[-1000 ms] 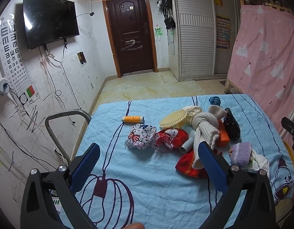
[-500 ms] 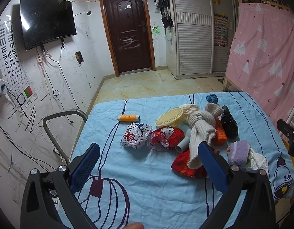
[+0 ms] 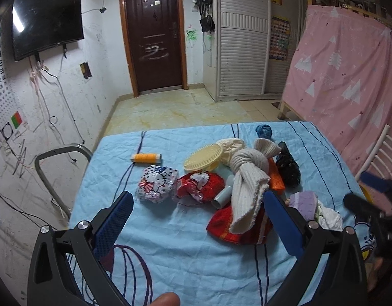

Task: Collect trash
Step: 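Grasp the white knit scarf with the left tool while the right tool grasps the lavender sponge bundle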

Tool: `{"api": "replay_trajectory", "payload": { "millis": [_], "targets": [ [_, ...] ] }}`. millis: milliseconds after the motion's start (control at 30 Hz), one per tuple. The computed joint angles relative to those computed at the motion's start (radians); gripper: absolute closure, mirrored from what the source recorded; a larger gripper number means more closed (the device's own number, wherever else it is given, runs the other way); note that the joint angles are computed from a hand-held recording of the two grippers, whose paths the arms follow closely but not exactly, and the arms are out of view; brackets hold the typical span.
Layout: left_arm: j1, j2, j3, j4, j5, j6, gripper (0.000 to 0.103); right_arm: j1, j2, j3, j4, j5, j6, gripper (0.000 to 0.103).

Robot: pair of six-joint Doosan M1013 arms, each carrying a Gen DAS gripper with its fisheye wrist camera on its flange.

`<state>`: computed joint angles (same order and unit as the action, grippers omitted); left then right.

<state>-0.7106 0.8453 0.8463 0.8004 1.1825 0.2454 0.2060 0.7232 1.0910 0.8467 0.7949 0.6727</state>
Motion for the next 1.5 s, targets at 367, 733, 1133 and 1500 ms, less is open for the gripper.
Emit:
{"api": "replay_trajectory", "payload": {
  "millis": [367, 733, 1133, 1500],
  "targets": [
    [0.034, 0.056, -0.097, -0.113, -0.087, 0.193, 0.01, 0.022, 0.043, -0.046, -0.126, 0.095, 0.065, 0.004],
    [0.078, 0.261, -0.475, -0.295, 0.112, 0.425, 0.048, 0.023, 0.099, -0.113, -0.2, 0.155, 0.139, 0.005],
    [0.074, 0.198, -0.346, -0.34, -0.009, 0.38, 0.073, 0.019, 0.094, -0.095, -0.181, 0.134, 0.11, 0.053],
    [0.055, 0.136, -0.256, -0.256, -0.055, 0.325, 0.073, 0.031, 0.106, -0.14, -0.22, 0.132, 0.154, 0.023]
  ]
}}
